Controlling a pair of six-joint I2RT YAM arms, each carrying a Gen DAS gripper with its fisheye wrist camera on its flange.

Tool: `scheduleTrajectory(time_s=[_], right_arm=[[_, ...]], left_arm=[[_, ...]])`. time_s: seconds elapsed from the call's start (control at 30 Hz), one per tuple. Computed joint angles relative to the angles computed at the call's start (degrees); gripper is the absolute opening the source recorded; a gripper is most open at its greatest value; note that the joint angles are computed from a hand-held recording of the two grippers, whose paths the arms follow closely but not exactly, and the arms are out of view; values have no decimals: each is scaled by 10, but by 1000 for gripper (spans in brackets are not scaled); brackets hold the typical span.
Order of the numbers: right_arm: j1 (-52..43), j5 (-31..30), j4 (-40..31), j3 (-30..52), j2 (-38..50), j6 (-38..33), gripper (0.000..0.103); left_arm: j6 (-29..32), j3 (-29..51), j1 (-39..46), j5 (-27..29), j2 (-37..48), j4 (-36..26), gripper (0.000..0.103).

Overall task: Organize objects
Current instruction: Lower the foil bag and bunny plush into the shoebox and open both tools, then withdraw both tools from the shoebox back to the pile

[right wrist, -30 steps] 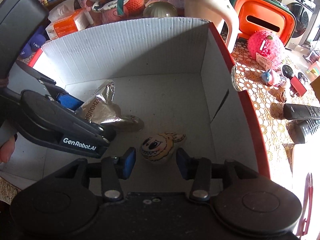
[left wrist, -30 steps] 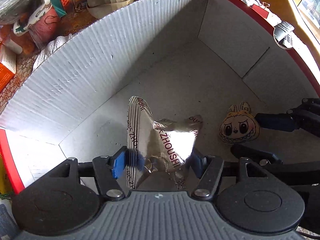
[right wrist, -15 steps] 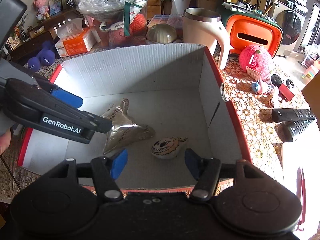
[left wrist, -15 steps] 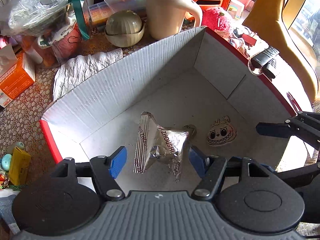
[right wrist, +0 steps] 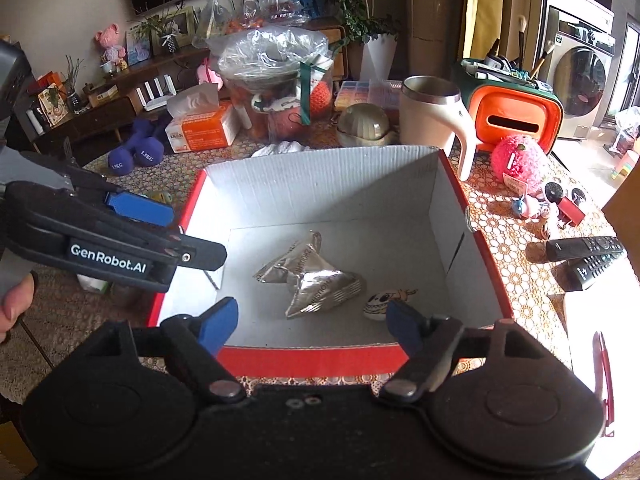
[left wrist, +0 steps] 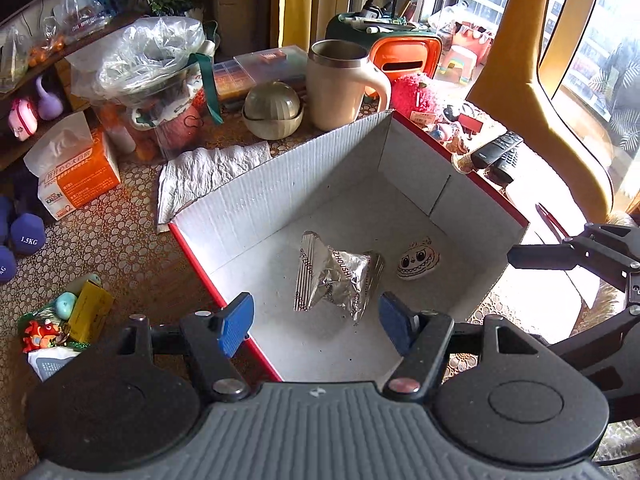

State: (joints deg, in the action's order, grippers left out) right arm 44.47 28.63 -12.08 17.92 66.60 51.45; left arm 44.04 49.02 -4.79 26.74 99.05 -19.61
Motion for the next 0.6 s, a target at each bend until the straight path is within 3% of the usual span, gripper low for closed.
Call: scheduleTrajectory(time_s=[0.1,0.3,0.4,0.6], right_arm=[[42,23,-24,18,-3,32,84],[115,72,-50,51,2,89,90],[143,92,-46,65,12,103,93],[189,124,-31,103,60,118,96]], left_arm=[[33,-11,41,28,-28,-20,75],[114,-9,129,88,-54,-79,76],[154,-6,171,112,-61,-100,82],[228,21,249,150,-45,-152,83]])
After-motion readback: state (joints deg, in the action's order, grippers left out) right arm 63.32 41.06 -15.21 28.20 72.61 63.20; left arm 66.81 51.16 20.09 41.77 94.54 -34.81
